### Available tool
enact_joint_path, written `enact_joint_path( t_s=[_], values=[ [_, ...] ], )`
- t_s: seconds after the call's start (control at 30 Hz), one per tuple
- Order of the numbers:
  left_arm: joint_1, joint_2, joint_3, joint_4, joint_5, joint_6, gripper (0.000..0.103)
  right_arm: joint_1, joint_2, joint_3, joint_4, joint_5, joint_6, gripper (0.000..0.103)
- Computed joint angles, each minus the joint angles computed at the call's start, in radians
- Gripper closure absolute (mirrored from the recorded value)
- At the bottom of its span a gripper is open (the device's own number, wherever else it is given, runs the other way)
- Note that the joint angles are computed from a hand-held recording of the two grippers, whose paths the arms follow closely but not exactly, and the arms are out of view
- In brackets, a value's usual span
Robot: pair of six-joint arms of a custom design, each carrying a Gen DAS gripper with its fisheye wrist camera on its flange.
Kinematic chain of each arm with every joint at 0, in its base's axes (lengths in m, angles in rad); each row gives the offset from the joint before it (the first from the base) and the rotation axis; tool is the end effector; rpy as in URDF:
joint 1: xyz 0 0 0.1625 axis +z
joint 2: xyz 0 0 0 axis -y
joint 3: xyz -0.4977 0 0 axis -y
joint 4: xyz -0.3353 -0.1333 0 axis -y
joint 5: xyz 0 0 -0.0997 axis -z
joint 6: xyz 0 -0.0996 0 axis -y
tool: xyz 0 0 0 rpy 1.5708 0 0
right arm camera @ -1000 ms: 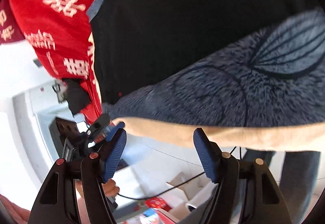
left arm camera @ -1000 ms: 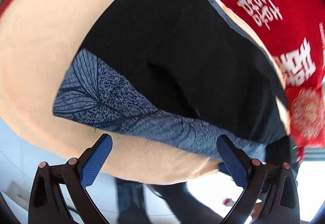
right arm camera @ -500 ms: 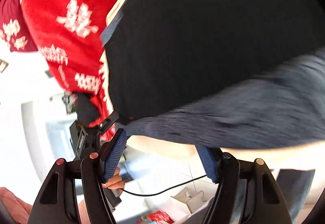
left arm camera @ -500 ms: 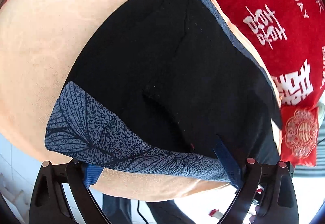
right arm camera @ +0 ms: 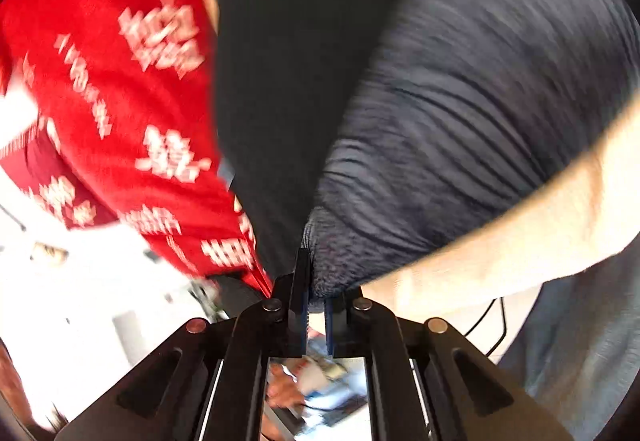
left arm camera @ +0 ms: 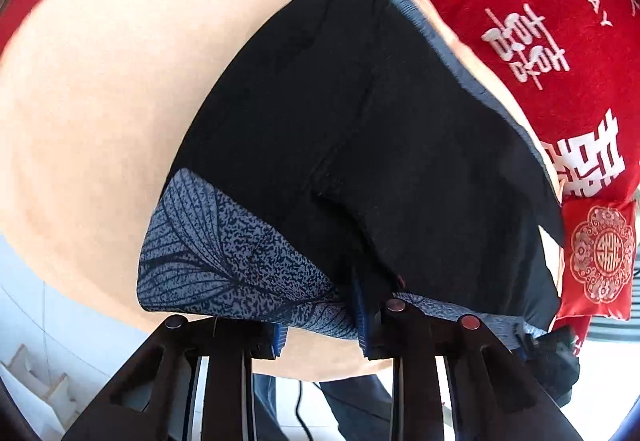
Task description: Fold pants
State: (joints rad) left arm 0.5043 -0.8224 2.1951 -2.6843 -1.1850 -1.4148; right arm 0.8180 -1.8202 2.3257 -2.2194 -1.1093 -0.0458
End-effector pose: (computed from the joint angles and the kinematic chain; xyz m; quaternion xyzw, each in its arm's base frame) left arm -0.3354 -0.3802 0.0837 -0.1442 0.9628 -0.1387 0.1816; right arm -0.0631 -0.3272 0.4084 0.3208 0.9166 -0.1528 0.1831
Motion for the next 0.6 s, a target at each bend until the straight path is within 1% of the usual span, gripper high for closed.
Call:
enact_joint_path(
  t_s=[0.1,0.17,0.2,0.23,0.27,0.3,0.33,0.37,0.4,0.47,0.5,0.53,0.57,0.6],
  values=[
    [-0.006,-0.018,-0.064,0.045,0.039,0.003,0.075,0.162,0.063,-0.143,0.078,-0.071,0.023,0.097],
    [-0.001,-0.017,-0.130,0.071,0.084,0.023,0.075,0.264,0.134,-0.267,0.131,-0.106,0.035,0.097],
    [0.001,-0.013,-0.159,0.081,0.105,0.039,0.075,0.285,0.162,-0.318,0.157,-0.113,0.023,0.097],
    [0.009,-0.003,-0.200,0.092,0.134,0.069,0.075,0.332,0.214,-0.395,0.176,-0.123,0.032,0.097],
    [0.023,0.013,-0.253,0.110,0.164,0.110,0.075,0.341,0.229,-0.431,0.203,-0.128,0.017,0.097],
    [0.039,0.029,-0.295,0.117,0.185,0.146,0.075,0.375,0.281,-0.503,0.222,-0.141,0.022,0.097],
    [0.065,0.056,-0.353,0.119,0.213,0.195,0.075,0.396,0.311,-0.549,0.241,-0.155,0.018,0.096],
    [0.087,0.077,-0.393,0.120,0.231,0.228,0.075,0.415,0.353,-0.606,0.262,-0.178,0.009,0.095],
    [0.113,0.103,-0.437,0.120,0.245,0.268,0.075,0.440,0.416,-0.688,0.290,-0.211,0.009,0.093],
    [0.169,0.174,-0.546,0.159,0.279,0.356,0.075,0.461,0.501,-0.792,0.325,-0.258,0.013,0.093],
    [0.184,0.195,-0.579,0.184,0.287,0.373,0.075,0.475,0.554,-0.855,0.340,-0.298,0.012,0.093],
    [0.210,0.228,-0.636,0.237,0.303,0.392,0.074,0.487,0.591,-0.906,0.358,-0.331,0.008,0.093],
    [0.228,0.256,-0.672,0.274,0.317,0.392,0.074,0.494,0.633,-0.951,0.370,-0.370,-0.004,0.093],
    [0.242,0.277,-0.698,0.305,0.323,0.382,0.074,0.485,0.651,-0.963,0.371,-0.393,-0.020,0.093]
  ],
)
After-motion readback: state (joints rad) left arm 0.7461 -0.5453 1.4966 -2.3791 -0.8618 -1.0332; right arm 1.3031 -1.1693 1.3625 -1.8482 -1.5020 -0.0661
